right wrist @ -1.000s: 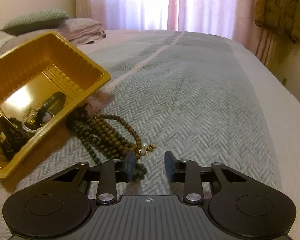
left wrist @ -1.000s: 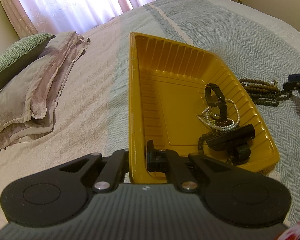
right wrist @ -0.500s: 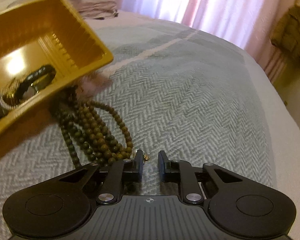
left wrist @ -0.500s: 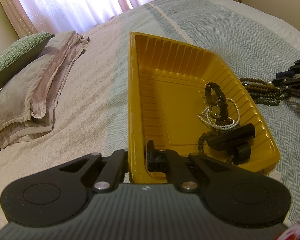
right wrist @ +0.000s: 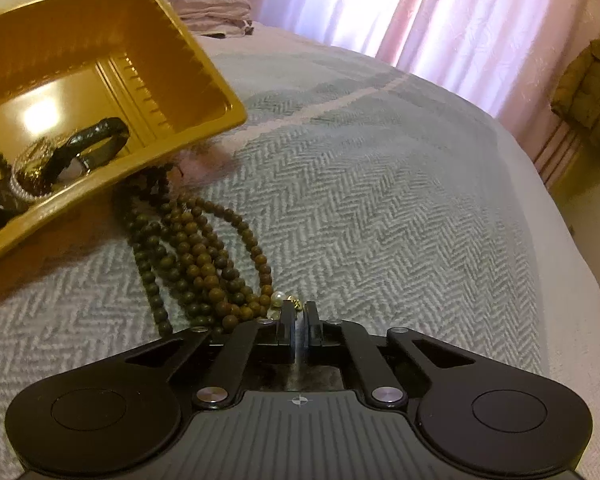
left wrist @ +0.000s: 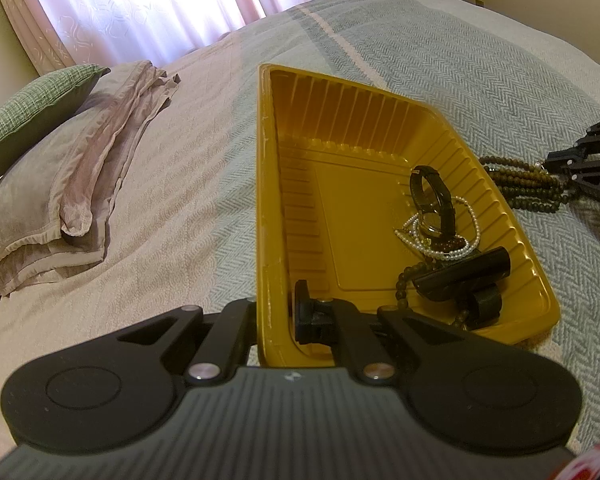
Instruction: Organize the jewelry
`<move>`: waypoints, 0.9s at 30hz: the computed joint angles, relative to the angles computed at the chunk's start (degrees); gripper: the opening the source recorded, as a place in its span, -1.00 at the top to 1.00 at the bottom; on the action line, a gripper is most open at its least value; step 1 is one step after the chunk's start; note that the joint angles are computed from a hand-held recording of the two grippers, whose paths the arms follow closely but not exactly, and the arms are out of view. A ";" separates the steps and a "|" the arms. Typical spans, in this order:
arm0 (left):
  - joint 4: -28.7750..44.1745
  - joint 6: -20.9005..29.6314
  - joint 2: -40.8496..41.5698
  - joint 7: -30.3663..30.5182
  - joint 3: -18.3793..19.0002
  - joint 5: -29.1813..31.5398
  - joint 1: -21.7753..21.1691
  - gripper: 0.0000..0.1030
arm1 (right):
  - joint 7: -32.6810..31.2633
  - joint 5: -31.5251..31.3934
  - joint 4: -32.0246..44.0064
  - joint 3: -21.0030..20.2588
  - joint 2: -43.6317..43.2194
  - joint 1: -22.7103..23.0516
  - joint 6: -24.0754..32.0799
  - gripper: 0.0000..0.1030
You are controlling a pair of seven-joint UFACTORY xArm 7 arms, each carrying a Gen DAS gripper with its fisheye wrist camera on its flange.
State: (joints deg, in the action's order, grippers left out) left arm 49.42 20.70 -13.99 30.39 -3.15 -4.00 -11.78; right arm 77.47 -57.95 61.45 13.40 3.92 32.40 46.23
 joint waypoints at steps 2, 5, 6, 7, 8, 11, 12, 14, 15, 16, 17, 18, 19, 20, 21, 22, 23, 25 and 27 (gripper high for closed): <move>0.00 -0.04 0.01 0.09 0.01 -0.03 0.01 0.94 | 0.83 -0.02 -0.03 -0.18 -0.11 -0.19 -0.69 0.97; 0.04 0.04 0.02 0.03 -0.03 -0.05 0.05 0.94 | 1.11 0.38 0.07 -0.41 -0.03 -0.67 -2.01 0.95; 0.04 0.04 0.02 0.03 -0.04 -0.05 0.06 0.94 | 0.74 0.59 0.22 -0.46 0.18 -0.77 -2.20 0.95; 0.04 0.04 0.02 0.03 -0.04 -0.05 0.06 0.94 | 0.46 0.92 0.31 -0.56 0.34 -0.89 -2.58 0.93; 0.04 0.04 0.02 0.03 -0.04 -0.05 0.06 0.94 | 0.36 1.09 0.42 -0.65 0.50 -0.93 -2.72 0.92; 0.04 0.02 0.02 0.07 -0.04 -0.05 0.06 0.94 | 0.84 1.05 0.58 -0.84 0.61 -0.85 -2.74 0.83; 0.03 0.00 0.02 0.08 -0.06 0.00 0.08 0.94 | 1.35 0.69 0.48 -0.88 0.49 -0.81 -2.76 0.80; 0.09 0.06 0.02 0.01 -0.10 0.08 0.12 0.94 | 2.05 0.33 0.24 -0.88 0.25 -0.83 -2.92 0.73; 0.10 0.09 0.02 -0.04 -0.10 0.06 0.11 0.94 | 2.18 0.32 0.16 -0.85 0.14 -0.86 -2.97 0.69; 0.09 0.09 0.01 -0.08 -0.12 0.09 0.12 0.94 | 2.33 0.17 0.06 -0.88 0.09 -0.97 -3.32 0.66; 0.08 0.07 0.00 -0.16 -0.16 0.14 0.13 0.94 | 2.67 0.02 -0.09 -0.89 -0.05 -1.05 -3.60 0.65; 0.08 0.07 0.00 -0.17 -0.15 0.14 0.12 0.94 | 2.90 -0.06 -0.12 -0.88 -0.07 -1.12 -3.71 0.64; 0.10 0.08 0.00 -0.13 -0.14 0.18 0.12 0.94 | 2.77 0.04 -0.11 -0.86 -0.02 -1.21 -3.84 0.64; 0.12 0.12 0.02 -0.13 -0.12 0.16 0.11 0.94 | 2.55 0.21 -0.09 -0.90 0.05 -1.33 -4.17 0.64; 0.11 0.13 0.00 -0.17 -0.13 0.15 0.11 0.94 | 2.33 0.33 0.00 -0.95 0.19 -1.45 -4.45 0.63; 0.13 0.15 0.02 -0.14 -0.11 0.13 0.10 0.94 | 1.69 0.64 0.15 -1.02 0.43 -1.58 -4.81 0.63; 0.14 0.19 0.03 -0.16 -0.10 0.14 0.12 0.94 | 0.74 1.07 0.36 -1.10 0.76 -1.71 -5.39 0.63; 0.20 0.35 -0.04 -0.38 -0.18 0.19 0.13 0.94 | -2.12 2.90 1.04 -1.31 1.74 -1.91 -5.92 0.63; 0.31 0.53 -0.09 -0.49 -0.19 0.15 0.10 0.94 | -3.38 3.46 1.48 -1.66 2.35 -1.75 -6.14 0.63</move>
